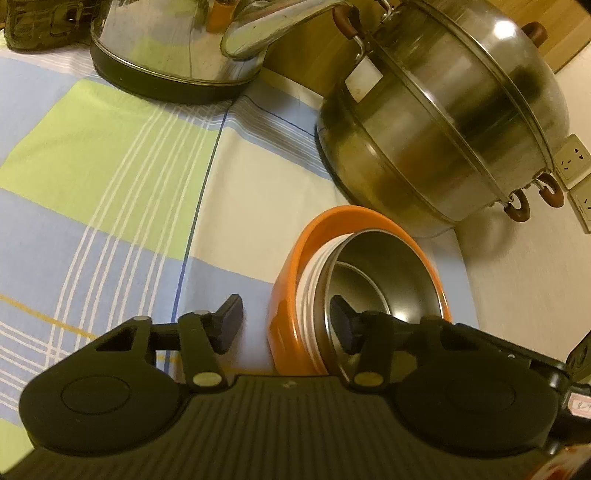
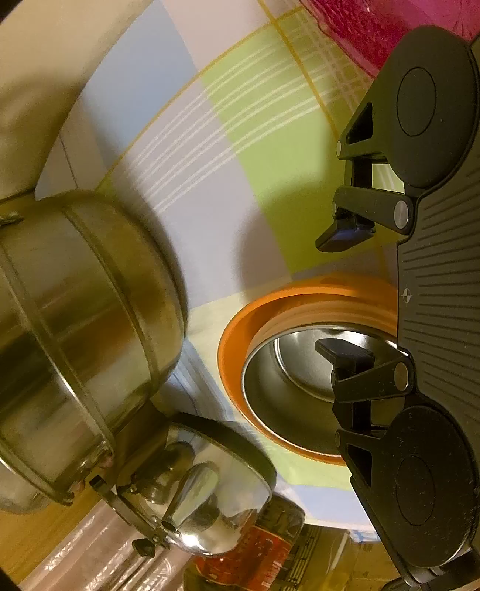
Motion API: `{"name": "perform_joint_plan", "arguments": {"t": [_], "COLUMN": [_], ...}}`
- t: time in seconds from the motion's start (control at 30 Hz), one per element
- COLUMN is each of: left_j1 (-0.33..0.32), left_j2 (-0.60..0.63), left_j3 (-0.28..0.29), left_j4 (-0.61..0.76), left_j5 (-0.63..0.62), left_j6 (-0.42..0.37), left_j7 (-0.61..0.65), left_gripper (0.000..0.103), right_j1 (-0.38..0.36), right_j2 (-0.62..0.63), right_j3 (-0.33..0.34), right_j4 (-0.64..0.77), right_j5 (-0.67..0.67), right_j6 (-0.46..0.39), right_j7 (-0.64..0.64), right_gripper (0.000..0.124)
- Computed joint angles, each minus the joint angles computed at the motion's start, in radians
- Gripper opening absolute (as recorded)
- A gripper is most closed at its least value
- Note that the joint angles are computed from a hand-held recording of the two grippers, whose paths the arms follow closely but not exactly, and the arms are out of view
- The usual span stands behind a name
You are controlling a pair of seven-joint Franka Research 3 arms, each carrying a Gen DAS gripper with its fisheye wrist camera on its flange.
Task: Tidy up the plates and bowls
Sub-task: 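Close both grippers on the rim of the orange bowl, then lift the orange bowl stack with both grippers toward the pink plates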
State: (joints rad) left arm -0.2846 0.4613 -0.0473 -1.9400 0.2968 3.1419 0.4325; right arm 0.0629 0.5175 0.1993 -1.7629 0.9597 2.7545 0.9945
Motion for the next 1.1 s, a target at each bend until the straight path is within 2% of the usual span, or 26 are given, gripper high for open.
{"name": "perform_joint_plan", "arguments": {"t": [0.33, 0.7, 1.0, 1.1], "left_j1": [-0.025, -0.038, -0.024, -0.036], "left_j2": [0.028, 0.022, 0.018, 0.016], "left_j3": [0.026, 0.041, 0.026, 0.039], "left_j4": [0.039, 0.029, 0.023, 0.022], "left_j5": [0.025, 0.041, 0.037, 0.04], "left_j6": [-0.012, -0.004, -0.005, -0.006], "left_j7": [-0.002, -0.01, -0.003, -0.011], "left_gripper": [0.033, 0.027, 0.027, 0.027], "right_j1": [-0.01, -0.003, -0.007, -0.002], "right_j2": [0.019, 0.018, 0.016, 0.013], "right_j3": [0.015, 0.01, 0.012, 0.009], "right_j4": [0.02, 0.021, 0.02, 0.016], "right_j5": [0.02, 0.028, 0.032, 0.026], "right_j6": [-0.007, -0.008, -0.011, -0.003], "right_j7": [-0.004, -0.013, -0.019, -0.024], "right_gripper": [0.043, 0.039, 0.034, 0.032]}}
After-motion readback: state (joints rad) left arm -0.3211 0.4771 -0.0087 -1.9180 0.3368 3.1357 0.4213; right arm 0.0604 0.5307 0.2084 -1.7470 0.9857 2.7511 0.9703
